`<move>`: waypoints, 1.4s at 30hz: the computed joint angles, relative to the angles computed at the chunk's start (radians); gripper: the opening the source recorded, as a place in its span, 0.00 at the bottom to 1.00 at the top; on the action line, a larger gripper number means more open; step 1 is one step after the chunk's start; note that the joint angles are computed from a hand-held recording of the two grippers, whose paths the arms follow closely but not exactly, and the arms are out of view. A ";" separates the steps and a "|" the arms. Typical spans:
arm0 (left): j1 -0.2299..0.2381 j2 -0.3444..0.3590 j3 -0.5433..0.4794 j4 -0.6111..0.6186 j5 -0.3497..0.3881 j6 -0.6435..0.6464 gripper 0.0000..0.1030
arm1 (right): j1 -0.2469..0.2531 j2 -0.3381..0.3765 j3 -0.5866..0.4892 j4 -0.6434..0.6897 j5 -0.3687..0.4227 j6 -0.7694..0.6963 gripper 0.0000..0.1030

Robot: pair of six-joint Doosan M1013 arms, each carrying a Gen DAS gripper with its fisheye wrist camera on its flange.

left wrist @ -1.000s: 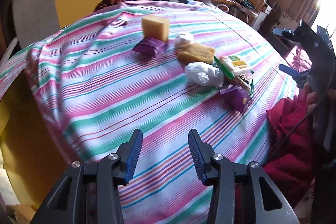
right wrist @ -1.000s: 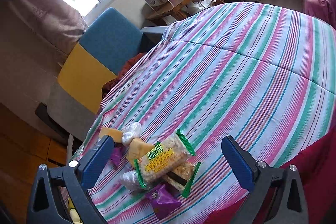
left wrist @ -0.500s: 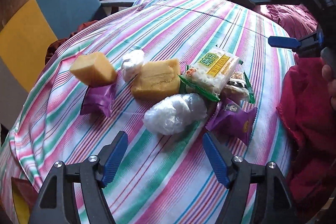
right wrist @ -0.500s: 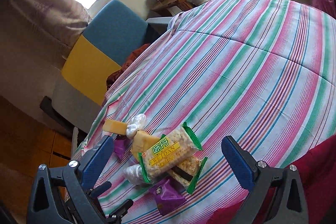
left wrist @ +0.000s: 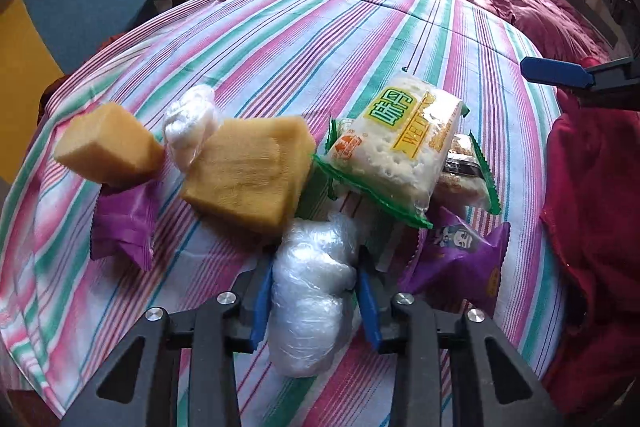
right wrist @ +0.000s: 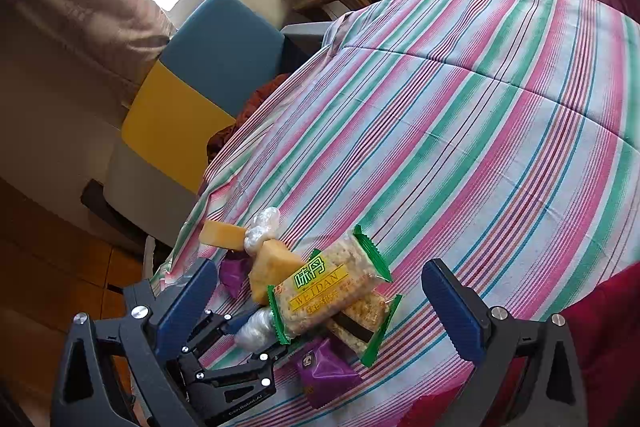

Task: Organize objects
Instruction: 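Grasp the clear plastic-wrapped bundle with the left tool, then carry the plastic bundle into the tray with the left tool while the right tool grasps the purple snack packet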

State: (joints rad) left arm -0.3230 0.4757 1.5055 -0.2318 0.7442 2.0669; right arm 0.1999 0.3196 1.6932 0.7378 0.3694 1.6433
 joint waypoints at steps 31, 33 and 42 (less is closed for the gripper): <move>0.038 -0.238 0.353 -0.010 -0.239 -0.308 0.34 | 0.121 0.175 -0.288 -0.466 0.608 -0.128 0.70; 0.044 -0.246 0.361 -0.040 -0.240 -0.291 0.34 | 0.137 0.200 -0.316 -0.530 0.669 -0.108 0.65; 0.084 -0.344 0.422 -0.196 -0.291 -0.178 0.34 | 0.140 0.222 -0.332 -0.582 0.723 -0.093 0.36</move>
